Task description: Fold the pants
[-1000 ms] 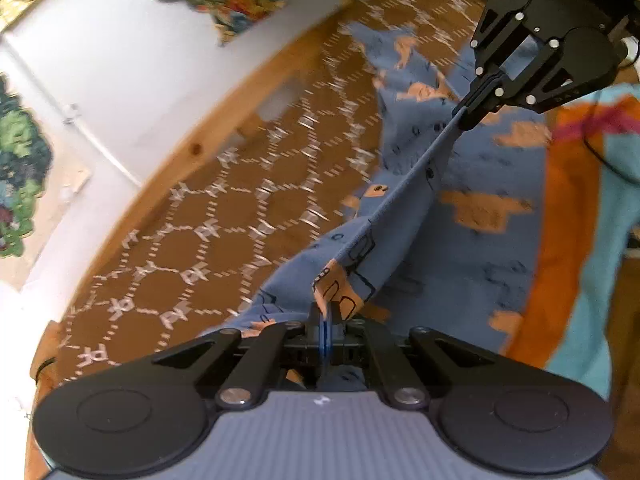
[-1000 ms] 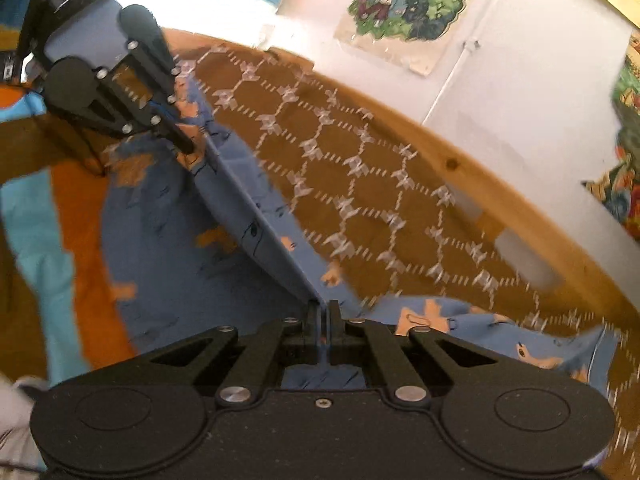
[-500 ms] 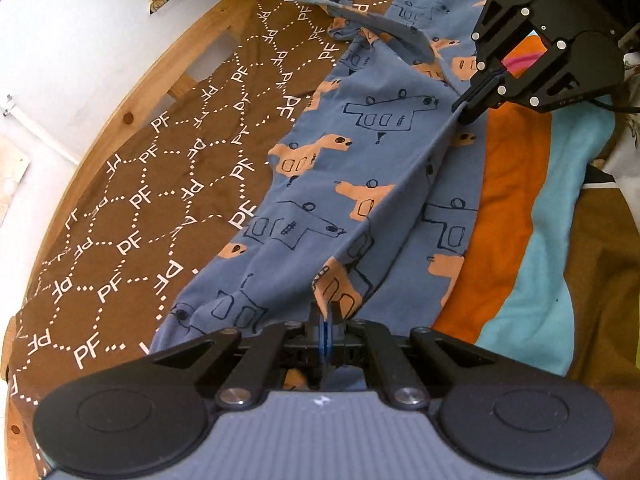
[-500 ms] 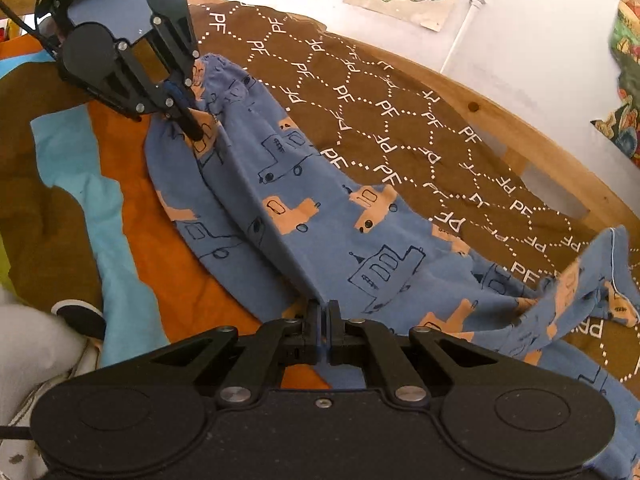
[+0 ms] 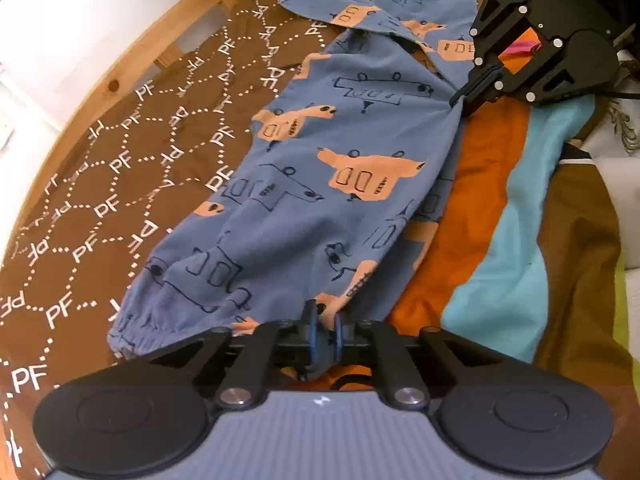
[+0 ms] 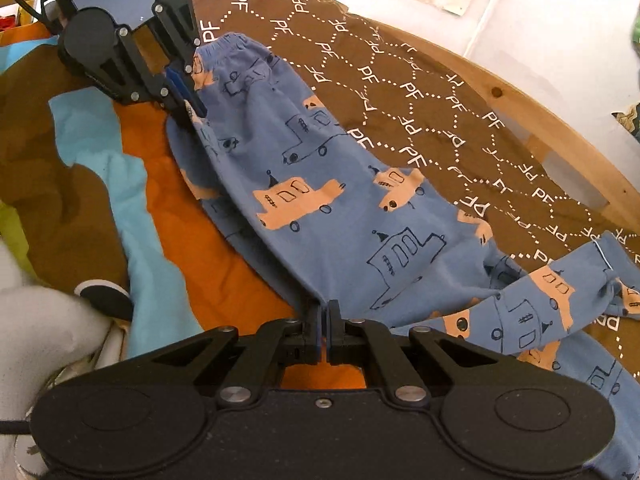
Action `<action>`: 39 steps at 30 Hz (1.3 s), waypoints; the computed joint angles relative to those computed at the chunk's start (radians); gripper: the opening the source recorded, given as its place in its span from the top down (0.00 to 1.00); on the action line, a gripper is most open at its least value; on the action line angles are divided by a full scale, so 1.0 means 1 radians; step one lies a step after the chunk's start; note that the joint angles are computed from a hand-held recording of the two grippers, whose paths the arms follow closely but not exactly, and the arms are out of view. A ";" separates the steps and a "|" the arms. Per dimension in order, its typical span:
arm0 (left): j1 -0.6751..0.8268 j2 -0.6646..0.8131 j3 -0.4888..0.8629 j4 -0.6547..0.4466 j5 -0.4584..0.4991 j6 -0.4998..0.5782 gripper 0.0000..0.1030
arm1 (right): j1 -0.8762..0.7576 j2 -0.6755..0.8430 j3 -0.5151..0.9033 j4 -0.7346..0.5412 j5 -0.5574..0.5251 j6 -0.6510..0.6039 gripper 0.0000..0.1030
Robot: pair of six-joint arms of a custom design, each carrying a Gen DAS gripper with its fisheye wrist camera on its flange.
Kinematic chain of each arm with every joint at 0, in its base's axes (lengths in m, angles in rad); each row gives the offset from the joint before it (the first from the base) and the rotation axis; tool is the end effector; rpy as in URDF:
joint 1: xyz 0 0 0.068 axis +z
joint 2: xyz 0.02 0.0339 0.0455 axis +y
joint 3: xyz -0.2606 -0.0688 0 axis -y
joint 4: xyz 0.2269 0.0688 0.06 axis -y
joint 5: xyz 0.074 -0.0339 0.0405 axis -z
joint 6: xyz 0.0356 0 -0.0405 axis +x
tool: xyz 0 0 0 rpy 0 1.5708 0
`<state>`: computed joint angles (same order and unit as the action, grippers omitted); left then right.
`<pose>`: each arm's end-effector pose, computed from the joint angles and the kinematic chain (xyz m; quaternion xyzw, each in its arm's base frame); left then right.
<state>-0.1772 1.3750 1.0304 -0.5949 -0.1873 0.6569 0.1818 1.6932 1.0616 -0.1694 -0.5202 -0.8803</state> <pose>0.2644 -0.0406 0.2610 0.3568 0.8771 0.1598 0.2791 0.3345 0.0795 0.2113 -0.5369 0.7234 0.0998 0.4225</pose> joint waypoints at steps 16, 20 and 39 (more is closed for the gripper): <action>-0.089 0.181 0.154 0.205 0.111 -0.636 0.02 | -0.103 -0.104 -0.061 0.208 0.250 0.166 0.01; -0.109 0.327 0.271 0.271 0.238 -0.817 0.02 | -0.197 -0.051 -0.054 0.282 0.294 0.309 0.01; -0.233 0.595 0.426 0.387 0.362 -0.863 0.84 | -0.265 0.189 0.349 0.103 0.118 0.485 0.17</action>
